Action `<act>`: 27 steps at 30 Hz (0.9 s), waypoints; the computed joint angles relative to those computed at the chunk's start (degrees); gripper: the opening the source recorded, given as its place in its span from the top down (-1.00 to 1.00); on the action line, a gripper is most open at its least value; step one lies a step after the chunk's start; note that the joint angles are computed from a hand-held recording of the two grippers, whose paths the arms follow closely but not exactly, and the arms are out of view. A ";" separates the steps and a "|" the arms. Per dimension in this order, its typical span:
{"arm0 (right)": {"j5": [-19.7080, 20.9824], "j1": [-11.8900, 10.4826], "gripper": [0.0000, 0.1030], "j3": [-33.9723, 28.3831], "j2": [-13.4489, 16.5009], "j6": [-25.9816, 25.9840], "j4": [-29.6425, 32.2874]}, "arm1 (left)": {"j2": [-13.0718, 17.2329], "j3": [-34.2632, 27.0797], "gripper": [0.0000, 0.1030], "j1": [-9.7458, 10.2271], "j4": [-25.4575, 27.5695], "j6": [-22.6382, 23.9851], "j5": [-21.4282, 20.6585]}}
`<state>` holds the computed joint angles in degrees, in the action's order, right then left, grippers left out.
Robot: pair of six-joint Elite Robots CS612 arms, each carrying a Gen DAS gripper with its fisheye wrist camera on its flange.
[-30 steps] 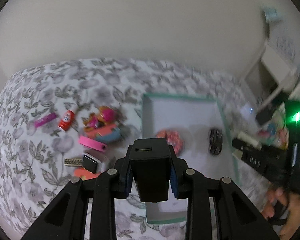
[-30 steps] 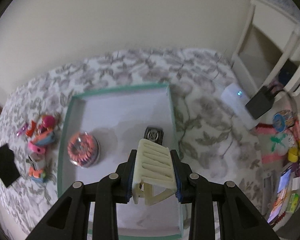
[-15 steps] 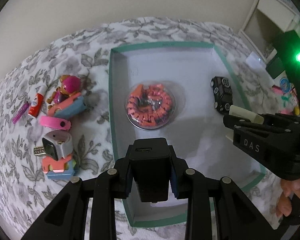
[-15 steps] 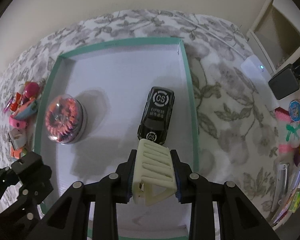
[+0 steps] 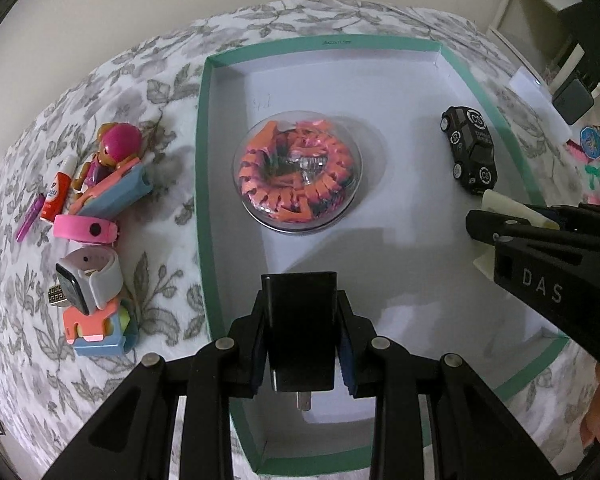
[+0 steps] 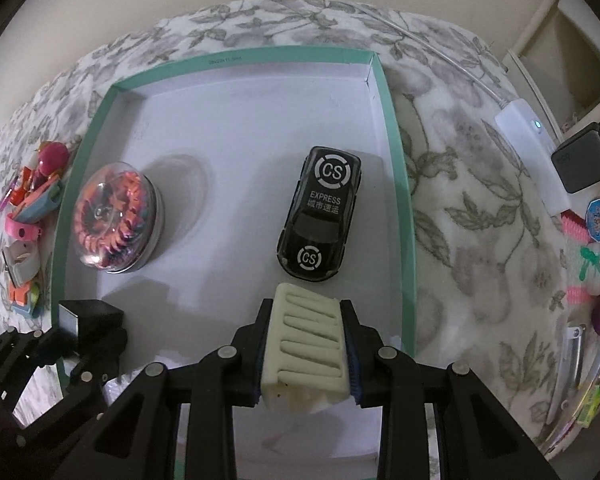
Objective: Organize rigid objects
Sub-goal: 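Carry the charger and clip into the tray and open both tools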
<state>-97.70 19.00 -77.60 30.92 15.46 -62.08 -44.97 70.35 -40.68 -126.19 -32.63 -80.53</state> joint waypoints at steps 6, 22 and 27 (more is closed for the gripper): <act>-0.69 0.06 0.34 0.69 -0.33 -0.60 -0.12 | 0.12 -0.17 0.39 0.13 -0.28 -0.86 -1.15; -3.39 1.28 -0.15 1.13 -1.60 -1.26 -3.38 | -1.91 0.25 -0.07 1.08 -3.48 -1.87 0.30; -3.93 1.11 -0.28 -0.42 -1.59 -1.21 -5.60 | -3.17 1.48 -0.15 1.21 -5.10 -3.75 3.16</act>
